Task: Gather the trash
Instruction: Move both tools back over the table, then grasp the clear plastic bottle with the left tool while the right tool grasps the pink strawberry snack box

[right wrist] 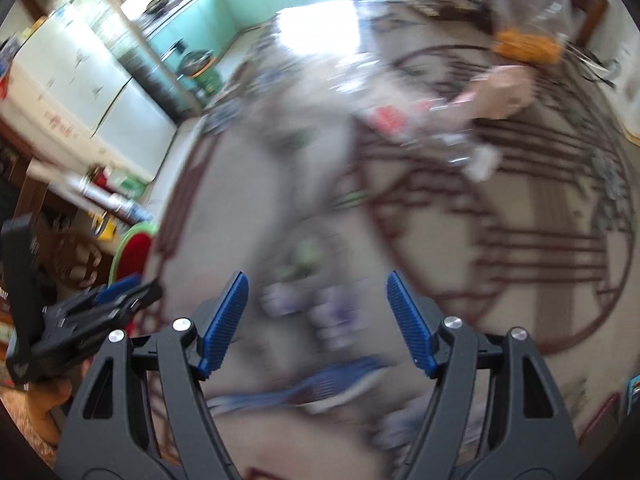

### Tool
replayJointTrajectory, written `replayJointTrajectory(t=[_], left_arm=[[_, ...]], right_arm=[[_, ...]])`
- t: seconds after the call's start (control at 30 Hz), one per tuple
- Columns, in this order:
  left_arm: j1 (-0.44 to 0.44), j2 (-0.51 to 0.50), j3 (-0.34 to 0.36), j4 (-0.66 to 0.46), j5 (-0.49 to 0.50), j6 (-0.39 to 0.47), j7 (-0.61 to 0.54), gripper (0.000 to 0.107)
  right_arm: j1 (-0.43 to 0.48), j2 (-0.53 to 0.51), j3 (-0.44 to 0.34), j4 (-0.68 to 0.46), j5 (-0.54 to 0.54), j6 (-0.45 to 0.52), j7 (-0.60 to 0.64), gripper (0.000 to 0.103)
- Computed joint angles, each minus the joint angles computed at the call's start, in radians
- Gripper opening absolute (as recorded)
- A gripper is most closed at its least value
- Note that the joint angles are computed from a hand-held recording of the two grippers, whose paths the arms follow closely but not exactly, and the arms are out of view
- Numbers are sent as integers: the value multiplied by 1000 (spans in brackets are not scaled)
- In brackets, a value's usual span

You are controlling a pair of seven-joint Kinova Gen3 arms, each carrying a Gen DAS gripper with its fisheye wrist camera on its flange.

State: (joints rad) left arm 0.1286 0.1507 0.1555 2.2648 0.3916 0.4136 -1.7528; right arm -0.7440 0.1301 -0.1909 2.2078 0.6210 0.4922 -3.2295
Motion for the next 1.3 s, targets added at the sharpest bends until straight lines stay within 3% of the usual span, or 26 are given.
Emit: replayJointTrajectory(t=[0.13,0.23,0.33,0.43,0.53,0.6,0.67,0.73,0.87,1.0,1.23,1.3], left_arm=[[163,1,-89,-13,-82,-2,163,51],[300,3,-190,-22,-147,11,285,51],[411,11,-272,-29,-207,24,407,51],[488,24,-317,-51,-278,50,529,51],[493,35,-279,-82,-370,75,651,51],[441,49,-191,-115,-432,97,724,52],[380,69,-98,-154,-478,120,774,52],[341,94,-22,-205,-514,138,809,52],[341,157,12,-332,-480,139,778,53],[372,245,11,-475,-454,122,764,58],[479,426,-46,-732,-462,168,803,65],[503,478,-59,-805,-476,223,814,66]], right_arm=[[140,-72,54,76,45,-46,32,73],[230,-84,125,100,152,-108,-52,80],[356,-47,146,82,156,-172,-39,81],[493,51,127,6,87,-206,79,84],[632,142,41,-47,2,-237,201,85],[723,186,-50,-83,-45,-202,282,83],[809,236,-143,-111,-53,-183,364,66],[855,261,-180,-108,-85,-213,445,62],[872,226,-170,-43,-190,-314,608,47],[765,165,-45,53,-322,-385,763,46],[601,89,126,180,-400,-464,806,46],[569,83,161,191,-422,-471,826,46]])
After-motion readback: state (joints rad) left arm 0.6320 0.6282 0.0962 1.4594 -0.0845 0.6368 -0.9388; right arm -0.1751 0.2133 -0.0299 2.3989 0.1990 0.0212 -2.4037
